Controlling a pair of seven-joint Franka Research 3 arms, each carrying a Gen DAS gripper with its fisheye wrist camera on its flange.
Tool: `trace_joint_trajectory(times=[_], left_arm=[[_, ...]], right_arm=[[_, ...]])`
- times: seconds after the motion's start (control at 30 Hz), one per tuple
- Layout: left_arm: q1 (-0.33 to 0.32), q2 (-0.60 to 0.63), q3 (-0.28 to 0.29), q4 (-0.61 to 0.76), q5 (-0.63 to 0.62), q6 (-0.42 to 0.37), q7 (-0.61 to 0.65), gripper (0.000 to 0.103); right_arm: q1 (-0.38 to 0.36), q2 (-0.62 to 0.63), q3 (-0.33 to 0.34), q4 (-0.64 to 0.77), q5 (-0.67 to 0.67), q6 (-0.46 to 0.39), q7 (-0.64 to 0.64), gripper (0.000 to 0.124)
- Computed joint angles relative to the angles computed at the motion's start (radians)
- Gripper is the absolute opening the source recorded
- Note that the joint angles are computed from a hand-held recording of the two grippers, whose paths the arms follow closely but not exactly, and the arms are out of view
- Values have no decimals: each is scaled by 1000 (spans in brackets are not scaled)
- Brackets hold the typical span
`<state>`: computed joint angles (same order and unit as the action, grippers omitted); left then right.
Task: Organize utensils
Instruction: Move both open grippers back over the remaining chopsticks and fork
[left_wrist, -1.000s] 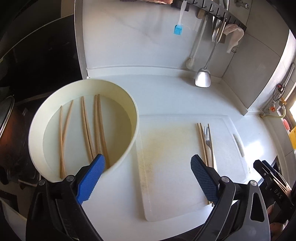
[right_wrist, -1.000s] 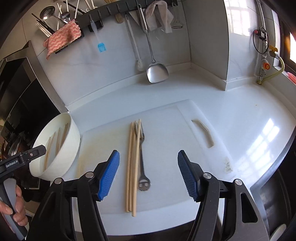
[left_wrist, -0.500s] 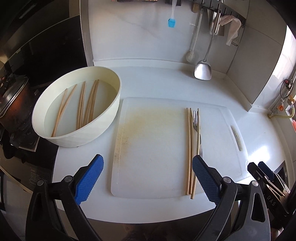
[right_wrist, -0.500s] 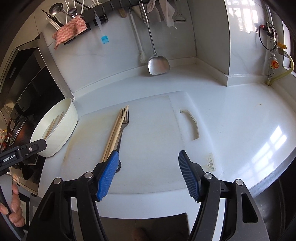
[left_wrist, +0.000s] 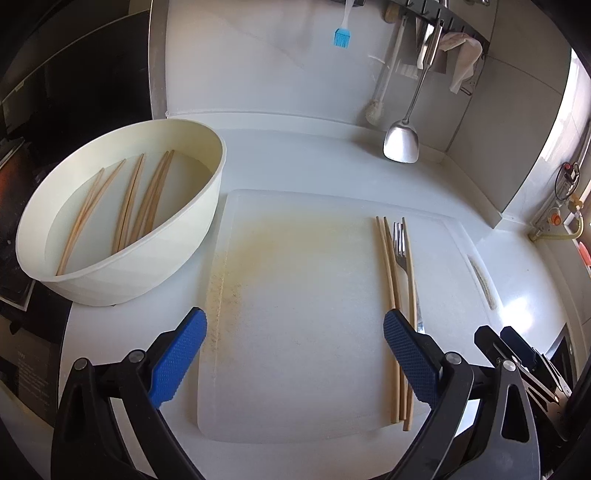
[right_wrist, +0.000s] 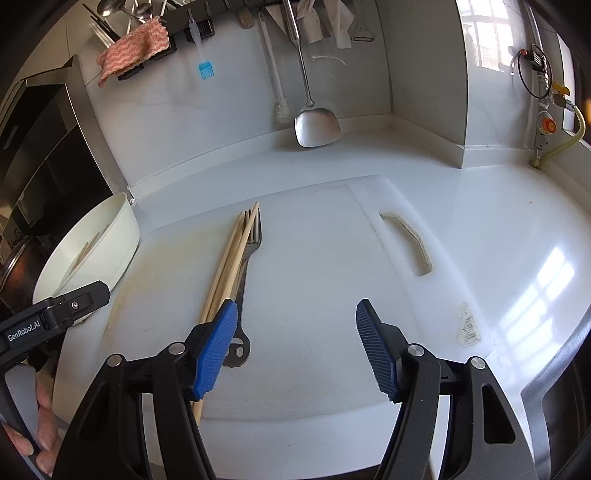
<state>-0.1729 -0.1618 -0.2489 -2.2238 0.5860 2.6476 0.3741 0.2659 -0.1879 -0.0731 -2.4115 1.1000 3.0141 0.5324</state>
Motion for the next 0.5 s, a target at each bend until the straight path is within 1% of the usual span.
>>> trace_joint_trajectory(times=[0.07,0.13,0.23,0.33,0.43,0.5], left_arm=[[9,13,-3,-8,31,24,-37,95],[11,22,-2,-13,42,40,-61,95],[17,28,-5,-26,79,65,-125,95],[12,42,-4,-21,92,55,-130,95],[9,46,1,-19,106,47,-135,95],[8,47,9,-20,92,54,-124,95]], right_arm=[[18,27,-7,17,58,8,-55,64],[35,45,-14,41,192,6,-183,64],[20,71,18,65,273,22,-282,64],[5,89,43,90,370,35,-380,64],[-10,113,70,108,363,53,-385,64],[-15,131,85,114,306,77,-340,64]])
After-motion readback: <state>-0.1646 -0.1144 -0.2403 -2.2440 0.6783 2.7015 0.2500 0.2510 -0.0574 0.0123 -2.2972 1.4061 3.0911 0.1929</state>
